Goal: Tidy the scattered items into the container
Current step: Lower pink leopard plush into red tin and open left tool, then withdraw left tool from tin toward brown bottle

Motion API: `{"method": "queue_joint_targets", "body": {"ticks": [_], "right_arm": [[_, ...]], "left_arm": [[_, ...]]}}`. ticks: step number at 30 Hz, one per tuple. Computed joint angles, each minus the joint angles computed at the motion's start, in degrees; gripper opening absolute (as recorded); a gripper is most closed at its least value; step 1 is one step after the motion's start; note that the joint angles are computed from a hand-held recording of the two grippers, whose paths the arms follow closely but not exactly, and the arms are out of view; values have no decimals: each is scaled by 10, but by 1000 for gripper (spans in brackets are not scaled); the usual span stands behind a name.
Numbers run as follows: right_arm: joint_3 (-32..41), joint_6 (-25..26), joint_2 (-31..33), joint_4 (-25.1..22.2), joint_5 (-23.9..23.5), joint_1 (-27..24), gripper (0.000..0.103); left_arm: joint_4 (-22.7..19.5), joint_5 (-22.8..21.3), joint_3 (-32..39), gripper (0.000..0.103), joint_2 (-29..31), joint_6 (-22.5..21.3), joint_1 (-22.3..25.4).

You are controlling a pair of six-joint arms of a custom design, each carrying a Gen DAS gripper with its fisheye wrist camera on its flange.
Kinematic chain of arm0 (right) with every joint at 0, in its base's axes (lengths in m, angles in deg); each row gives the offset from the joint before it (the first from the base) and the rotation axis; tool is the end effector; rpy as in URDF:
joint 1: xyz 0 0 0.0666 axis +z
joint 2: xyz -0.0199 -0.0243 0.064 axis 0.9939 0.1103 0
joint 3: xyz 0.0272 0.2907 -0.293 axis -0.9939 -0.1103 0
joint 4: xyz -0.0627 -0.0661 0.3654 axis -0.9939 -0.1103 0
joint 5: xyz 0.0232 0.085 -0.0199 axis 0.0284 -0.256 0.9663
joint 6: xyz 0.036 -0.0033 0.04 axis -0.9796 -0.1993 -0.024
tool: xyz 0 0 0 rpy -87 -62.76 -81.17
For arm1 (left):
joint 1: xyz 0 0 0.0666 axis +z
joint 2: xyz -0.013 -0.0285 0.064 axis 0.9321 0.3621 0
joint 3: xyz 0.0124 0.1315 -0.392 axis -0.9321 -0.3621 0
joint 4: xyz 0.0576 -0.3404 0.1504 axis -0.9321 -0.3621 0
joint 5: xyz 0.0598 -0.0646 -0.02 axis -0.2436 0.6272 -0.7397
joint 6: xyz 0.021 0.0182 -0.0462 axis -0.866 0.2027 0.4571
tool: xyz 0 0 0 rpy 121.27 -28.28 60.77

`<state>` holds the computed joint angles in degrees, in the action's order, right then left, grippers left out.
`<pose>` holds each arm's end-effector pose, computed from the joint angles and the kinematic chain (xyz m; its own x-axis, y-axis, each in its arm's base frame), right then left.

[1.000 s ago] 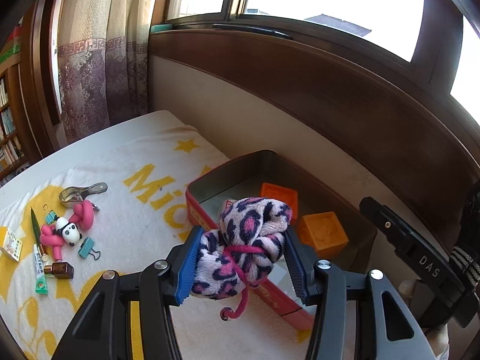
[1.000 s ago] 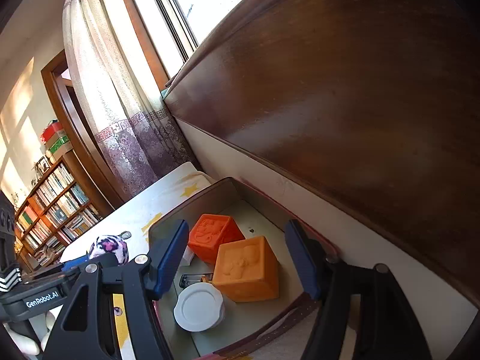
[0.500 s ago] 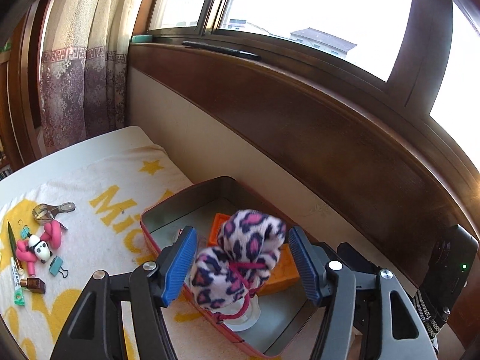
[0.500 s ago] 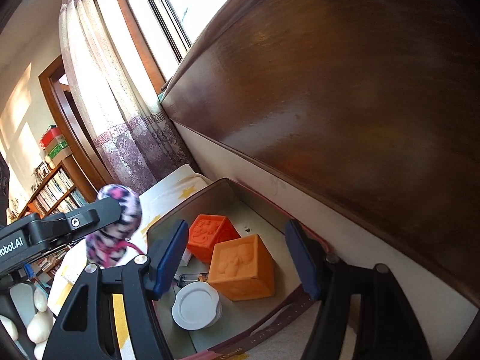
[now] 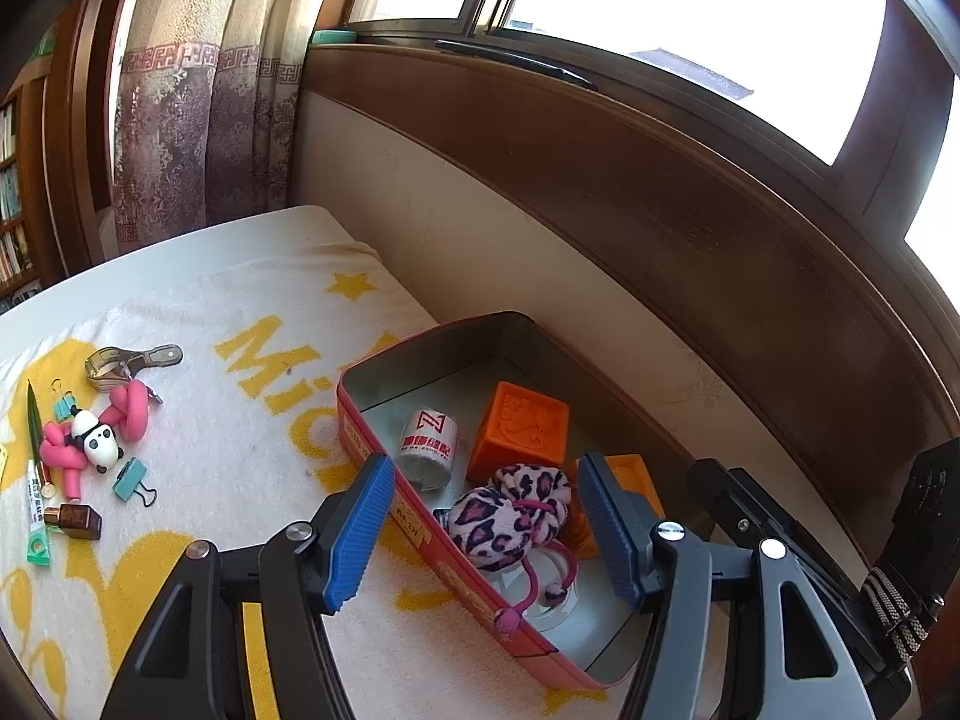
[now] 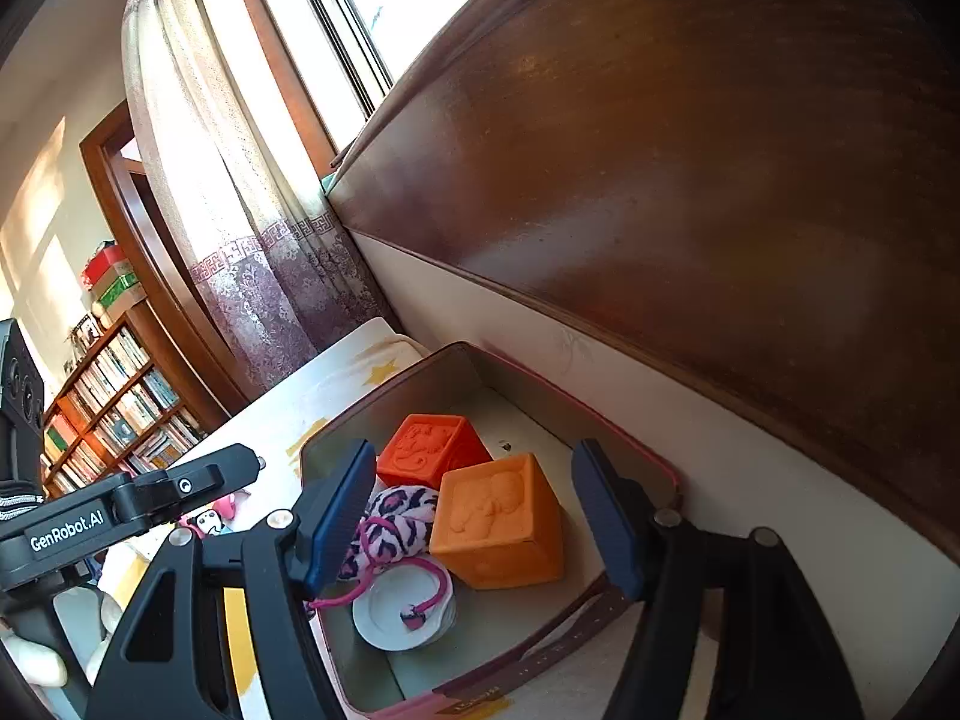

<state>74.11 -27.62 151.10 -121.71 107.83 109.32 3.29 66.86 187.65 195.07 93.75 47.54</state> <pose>0.5370 0.2418 0.4910 -0.4484 0.4397 -0.7782 0.2420 0.8979 0.3678 0.6168 -0.2530 0.5058 -0.7237 0.1881 -0.6640 0.4926 0.8147 -0.3060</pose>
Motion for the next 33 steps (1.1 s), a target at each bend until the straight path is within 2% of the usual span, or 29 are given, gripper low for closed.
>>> {"method": "queue_joint_targets", "body": {"ticks": [6,20,33], "right_arm": [[11,3,7,-9,0,6,72],[70,32,46,-32,-5,34,74],[166,81,113,-76,-32,69,77]], "left_arm": [[-1,0,-22,65,-6,6,13],[41,-32,-100,65,-39,17,64],[74,-92,-163,65,-55,12,144]]}}
